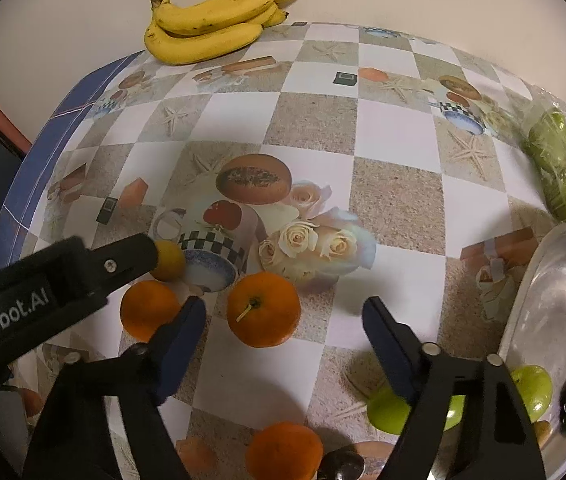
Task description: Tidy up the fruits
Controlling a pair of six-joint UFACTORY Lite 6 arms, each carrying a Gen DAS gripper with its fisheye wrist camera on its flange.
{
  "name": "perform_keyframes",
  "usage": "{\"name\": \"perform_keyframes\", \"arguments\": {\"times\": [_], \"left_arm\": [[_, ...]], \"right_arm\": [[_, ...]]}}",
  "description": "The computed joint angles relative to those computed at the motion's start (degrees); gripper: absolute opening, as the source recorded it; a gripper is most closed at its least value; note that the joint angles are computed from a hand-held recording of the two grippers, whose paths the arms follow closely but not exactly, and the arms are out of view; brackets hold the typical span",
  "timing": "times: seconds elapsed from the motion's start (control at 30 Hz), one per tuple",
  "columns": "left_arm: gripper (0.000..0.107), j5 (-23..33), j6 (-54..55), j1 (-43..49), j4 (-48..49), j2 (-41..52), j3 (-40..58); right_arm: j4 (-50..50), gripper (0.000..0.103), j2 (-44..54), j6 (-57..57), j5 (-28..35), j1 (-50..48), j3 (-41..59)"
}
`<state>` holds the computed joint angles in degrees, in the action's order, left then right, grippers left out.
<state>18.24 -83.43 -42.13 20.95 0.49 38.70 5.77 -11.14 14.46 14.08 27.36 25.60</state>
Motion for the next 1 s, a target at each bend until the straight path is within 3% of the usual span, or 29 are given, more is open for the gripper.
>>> {"name": "perform_keyframes", "arguments": {"times": [0.2,0.47,0.77,1.0], "left_arm": [[0.073,-1.6,4.2,0.9,-2.6,1.7,1.0],[0.059,-2.0,4.8,0.5,-2.4,3.4,2.3],[0.048,-2.5,6.0,0.6,-2.0,6.8,4.7],[0.027,-3.4,4.6,-1.0,-0.2,9.2,6.1]], "right_arm": [[7.7,0.038,0.2,-7.7,0.8,-0.1,0.9],[8.7,0.038,-2.7,-10.8,3.6,-2.1,1.2],[11.3,0.038,-6.3,-18.8,6.9,-10.8,0.0],[15.7,0.038,-7.5,-25.0,7.8,-13.6,-0.6]]}}
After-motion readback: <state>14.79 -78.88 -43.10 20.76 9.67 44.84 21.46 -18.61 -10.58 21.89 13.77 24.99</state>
